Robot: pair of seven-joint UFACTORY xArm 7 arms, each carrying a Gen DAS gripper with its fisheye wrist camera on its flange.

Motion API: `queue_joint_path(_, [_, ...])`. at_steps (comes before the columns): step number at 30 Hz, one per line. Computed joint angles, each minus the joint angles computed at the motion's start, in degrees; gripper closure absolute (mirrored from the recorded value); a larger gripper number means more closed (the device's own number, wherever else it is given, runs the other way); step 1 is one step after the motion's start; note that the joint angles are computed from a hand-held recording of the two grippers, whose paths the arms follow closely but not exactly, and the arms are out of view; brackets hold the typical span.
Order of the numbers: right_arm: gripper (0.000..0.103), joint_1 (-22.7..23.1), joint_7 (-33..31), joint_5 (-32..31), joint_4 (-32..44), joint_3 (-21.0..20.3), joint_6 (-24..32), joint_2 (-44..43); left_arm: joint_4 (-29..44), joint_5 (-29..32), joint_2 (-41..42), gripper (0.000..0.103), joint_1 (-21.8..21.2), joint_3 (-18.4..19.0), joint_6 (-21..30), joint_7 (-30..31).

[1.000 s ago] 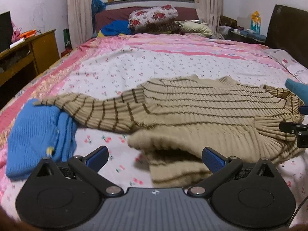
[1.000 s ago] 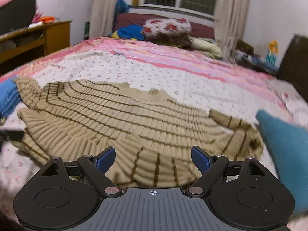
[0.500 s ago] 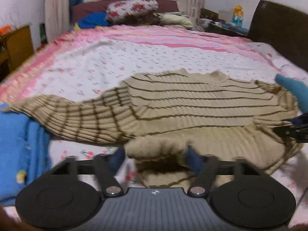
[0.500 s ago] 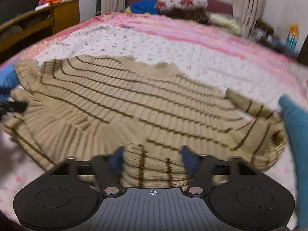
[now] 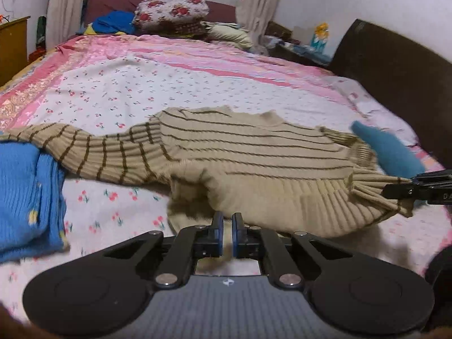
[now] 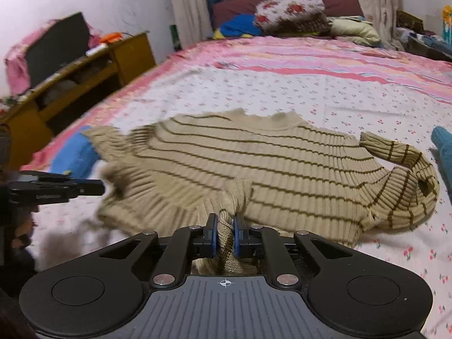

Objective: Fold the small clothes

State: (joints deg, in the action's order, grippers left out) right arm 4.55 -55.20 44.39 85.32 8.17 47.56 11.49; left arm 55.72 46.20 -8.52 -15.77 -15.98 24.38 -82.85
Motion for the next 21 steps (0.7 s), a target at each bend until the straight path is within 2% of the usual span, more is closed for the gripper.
queue_joint_path(4, [0.094, -2.2, -5.2, 3.6, -5.6, -1.7, 7.0, -6.7, -2.4, -2.9, -4.2, 0.090, -1.6, -2.1, 2.0, 0.6])
queue_joint_path(8, [0.098, -1.9, -8.8, 2.5, -10.5, -4.4, 12.0, -11.7, -3.0, -4.8, -5.3, 0.089, -1.8, -4.1, 2.8, 1.4])
queue_joint_path(11, [0.098, -1.4, -11.3, -1.1, -12.3, -6.0, 17.6, -14.0, -3.3, -5.5, -5.5, 0.087, -1.5, -4.6, 2.7, 1.0])
queue_joint_path(14, [0.097, -0.1, -12.1, -6.1, -14.8, -6.1, 16.1, -16.4, -3.8, -5.5, -6.3, 0.082, -1.0, -5.0, 3.3, 0.2])
queue_joint_path(15, [0.091, 0.3, -12.0, -8.0, -14.1, -6.2, 17.3, -16.2, -4.0, -5.4, -6.7, 0.078, -0.8, -5.1, 3.5, -0.1])
queue_joint_path(16, [0.091, 0.7, -12.7, -9.1, -14.5, -6.2, 17.1, -16.7, -4.2, -5.0, -7.2, 0.072, -0.5, -5.5, 3.9, -0.6])
queue_joint_path(19, [0.090, 1.7, -13.7, -11.4, -16.2, -6.2, 13.9, -18.4, -4.7, -4.4, -7.9, 0.067, 0.4, -6.0, 5.0, -1.9])
queue_joint_path(21, [0.090, 2.5, -13.3, -9.7, -15.8, -6.5, 12.9, -18.4, -5.4, -3.9, -8.3, 0.067, 0.9, -6.2, 4.6, -3.1])
